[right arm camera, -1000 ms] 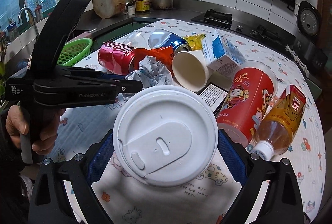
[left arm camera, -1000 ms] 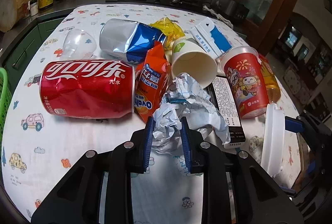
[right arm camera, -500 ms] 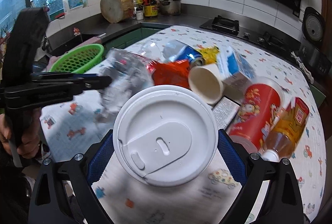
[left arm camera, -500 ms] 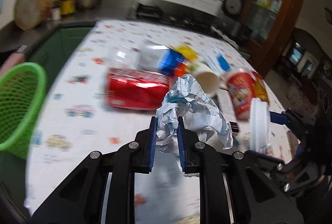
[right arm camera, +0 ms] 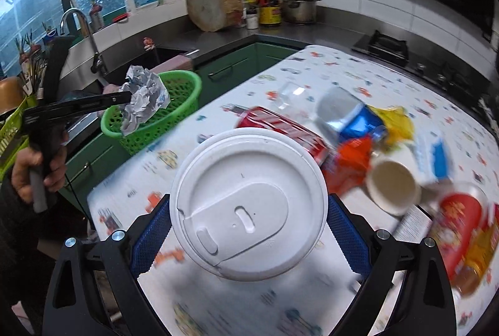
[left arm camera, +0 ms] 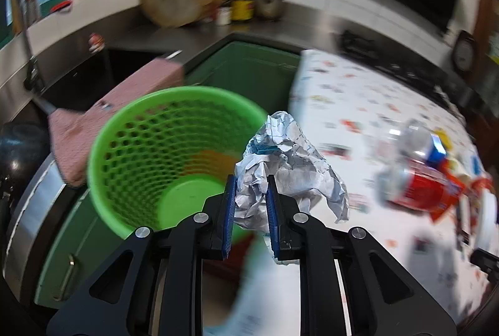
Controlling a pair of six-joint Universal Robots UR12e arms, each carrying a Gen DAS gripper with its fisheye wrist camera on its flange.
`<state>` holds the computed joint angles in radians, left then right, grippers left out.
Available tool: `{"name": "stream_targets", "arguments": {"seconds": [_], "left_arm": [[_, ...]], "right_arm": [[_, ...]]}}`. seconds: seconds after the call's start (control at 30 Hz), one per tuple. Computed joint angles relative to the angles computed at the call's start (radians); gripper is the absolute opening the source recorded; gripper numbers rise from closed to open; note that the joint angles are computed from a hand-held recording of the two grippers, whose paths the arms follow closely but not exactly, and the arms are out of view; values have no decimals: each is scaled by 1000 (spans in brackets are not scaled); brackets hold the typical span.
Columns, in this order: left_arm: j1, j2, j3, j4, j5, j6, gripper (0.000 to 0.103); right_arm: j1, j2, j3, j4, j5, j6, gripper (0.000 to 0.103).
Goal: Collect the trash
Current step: 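Carry the foil into the green basket and open the left tool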
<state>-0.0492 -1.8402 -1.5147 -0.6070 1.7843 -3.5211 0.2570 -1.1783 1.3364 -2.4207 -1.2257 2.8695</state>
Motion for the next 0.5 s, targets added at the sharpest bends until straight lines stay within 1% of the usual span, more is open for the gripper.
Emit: {"name": "stream_targets", "arguments": {"seconds": [0.17, 0.27, 0.3, 0.37, 0.43, 0.5], "left_arm": [[45, -14, 9, -63, 17, -36, 19], [57, -7, -4, -76, 18, -52, 22], [62, -5, -9, -72, 12, -55, 22], [68, 0, -21, -63, 22, -58, 22], [75, 3, -27, -61, 14, -66, 27], [80, 10, -37, -50, 10, -79, 40]], "right_arm": [[39, 66, -106, 67, -7, -22, 92], [61, 106, -169, 104, -4, -30, 92], [69, 118, -188, 113, -8, -33, 92], [84, 149, -236, 143, -6, -36, 92], [94, 170, -270, 165, -3, -36, 92], [106, 197, -312, 188, 1, -38, 92]]}}
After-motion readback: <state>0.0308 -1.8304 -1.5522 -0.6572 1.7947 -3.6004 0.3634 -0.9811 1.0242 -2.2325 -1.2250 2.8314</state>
